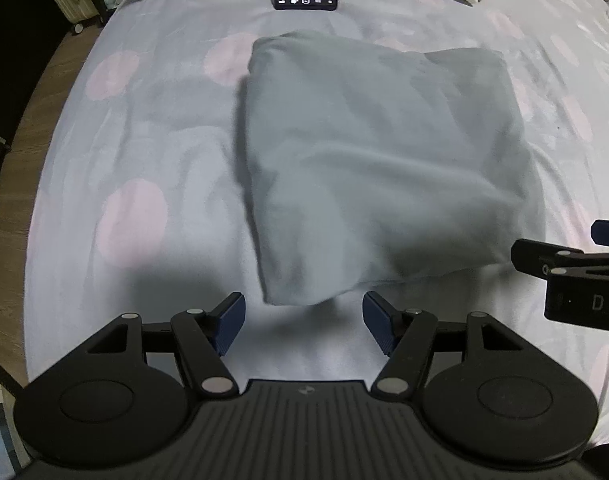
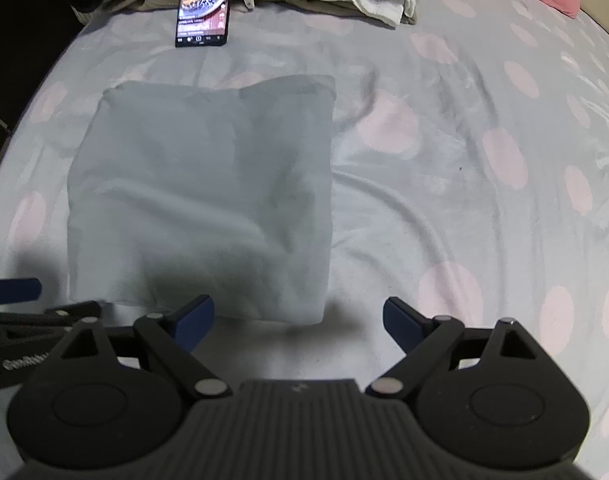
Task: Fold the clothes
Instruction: 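Open both tools and pull them back from the folded trousers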
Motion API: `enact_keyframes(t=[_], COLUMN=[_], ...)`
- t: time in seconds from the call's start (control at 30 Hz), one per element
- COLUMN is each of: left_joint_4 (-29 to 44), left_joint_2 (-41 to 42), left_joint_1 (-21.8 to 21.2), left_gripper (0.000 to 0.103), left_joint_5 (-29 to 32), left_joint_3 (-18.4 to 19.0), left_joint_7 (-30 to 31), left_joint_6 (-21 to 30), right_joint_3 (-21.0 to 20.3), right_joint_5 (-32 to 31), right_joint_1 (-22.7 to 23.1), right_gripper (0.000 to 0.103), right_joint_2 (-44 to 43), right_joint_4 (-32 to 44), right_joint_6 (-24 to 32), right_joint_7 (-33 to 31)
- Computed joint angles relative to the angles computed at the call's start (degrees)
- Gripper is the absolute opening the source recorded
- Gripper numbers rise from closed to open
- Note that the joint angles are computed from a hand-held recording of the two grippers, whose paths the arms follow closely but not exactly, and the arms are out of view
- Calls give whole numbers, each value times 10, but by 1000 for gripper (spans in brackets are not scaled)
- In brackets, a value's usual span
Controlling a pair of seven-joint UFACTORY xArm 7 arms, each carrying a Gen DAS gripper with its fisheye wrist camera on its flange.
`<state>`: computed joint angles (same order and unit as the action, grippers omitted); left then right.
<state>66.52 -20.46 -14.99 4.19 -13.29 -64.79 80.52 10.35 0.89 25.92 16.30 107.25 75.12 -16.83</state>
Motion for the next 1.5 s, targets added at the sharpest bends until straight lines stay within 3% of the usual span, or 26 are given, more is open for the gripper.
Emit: enact_keyframes(t=[0.5, 1.5], left_joint_4=[33, 34], left_joint_2=[15, 24], left_joint_1=[-5, -18], left_gripper=[64, 64], left_joint_5=[43, 49], left_joint_3=[-10, -21], left_joint_7=[-13, -13], left_joint_6=[9, 21], right_joint_3=[3, 5], right_joint_5=[8, 16], right_joint_1=[-5, -12], right_gripper=[92, 92], right_joint_2=[-28, -59], right_joint_4=[-19, -60], right_joint_6=[-17, -15], right_joint_7=[1, 4])
